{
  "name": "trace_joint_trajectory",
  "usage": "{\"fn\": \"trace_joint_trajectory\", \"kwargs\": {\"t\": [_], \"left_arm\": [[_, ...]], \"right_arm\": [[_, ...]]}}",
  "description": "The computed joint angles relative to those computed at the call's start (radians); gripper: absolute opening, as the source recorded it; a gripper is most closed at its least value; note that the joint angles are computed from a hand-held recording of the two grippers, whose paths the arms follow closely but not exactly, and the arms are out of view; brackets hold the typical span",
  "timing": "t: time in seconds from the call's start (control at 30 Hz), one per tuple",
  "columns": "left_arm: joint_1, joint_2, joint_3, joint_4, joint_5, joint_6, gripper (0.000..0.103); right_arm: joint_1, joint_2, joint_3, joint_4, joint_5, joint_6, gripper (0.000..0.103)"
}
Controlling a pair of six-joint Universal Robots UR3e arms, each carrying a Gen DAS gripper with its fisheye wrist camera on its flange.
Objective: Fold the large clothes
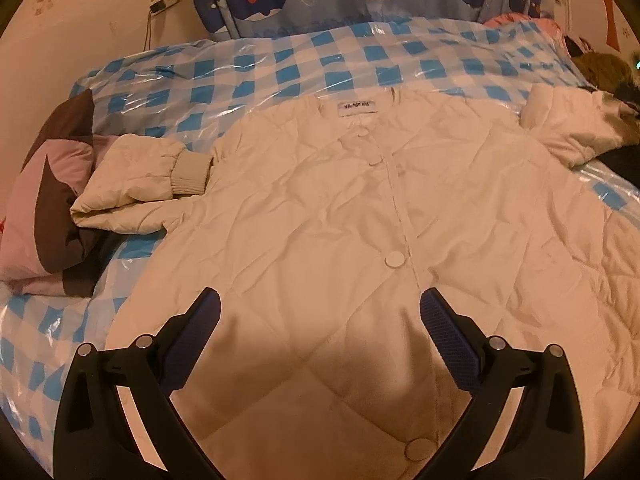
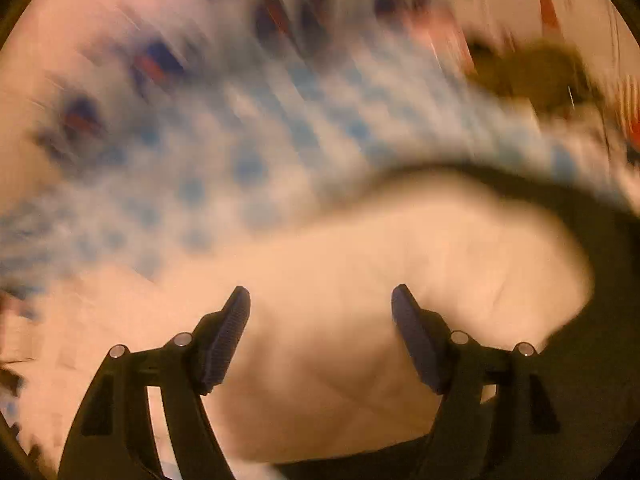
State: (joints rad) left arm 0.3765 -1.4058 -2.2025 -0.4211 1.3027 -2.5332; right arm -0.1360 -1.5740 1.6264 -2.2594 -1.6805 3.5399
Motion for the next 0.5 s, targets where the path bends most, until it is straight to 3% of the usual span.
{"fn": "trace_joint_trajectory", "kwargs": {"t": [0.07,0.13,0.23,0.3,0.43,0.5], "left_arm": [[0.006,0.003,-0.005,0.023,0.009,0.011,0.096],[0.010,0.002,-0.003,0.070,0.036,0.016,0.096],[0.000,-0.038,-0.009,0.262,0.132,0.031,0.096],[-0.034,-0.116,0.012,0.414,0.235,0.056,0.096],[-0.069,-0.423,0.157,0.826,0.411,0.274,0.096],[-0.039,-0.507,0.248,0.870,0.388,0.362,0.096]], "right_arm": [[-0.058,-0.026,0.096,-0.039,0.075,0.050,0.068],[-0.009,-0.066,0.105,-0.056,0.030,0.138,0.068],[0.105,-0.146,0.100,-0.137,0.102,0.141,0.071],[0.267,-0.142,0.036,-0.167,0.120,0.169,0.084],[0.532,-0.006,-0.090,-0.269,0.163,0.279,0.084],[0.654,0.080,-0.129,-0.356,0.186,0.369,0.084]]}}
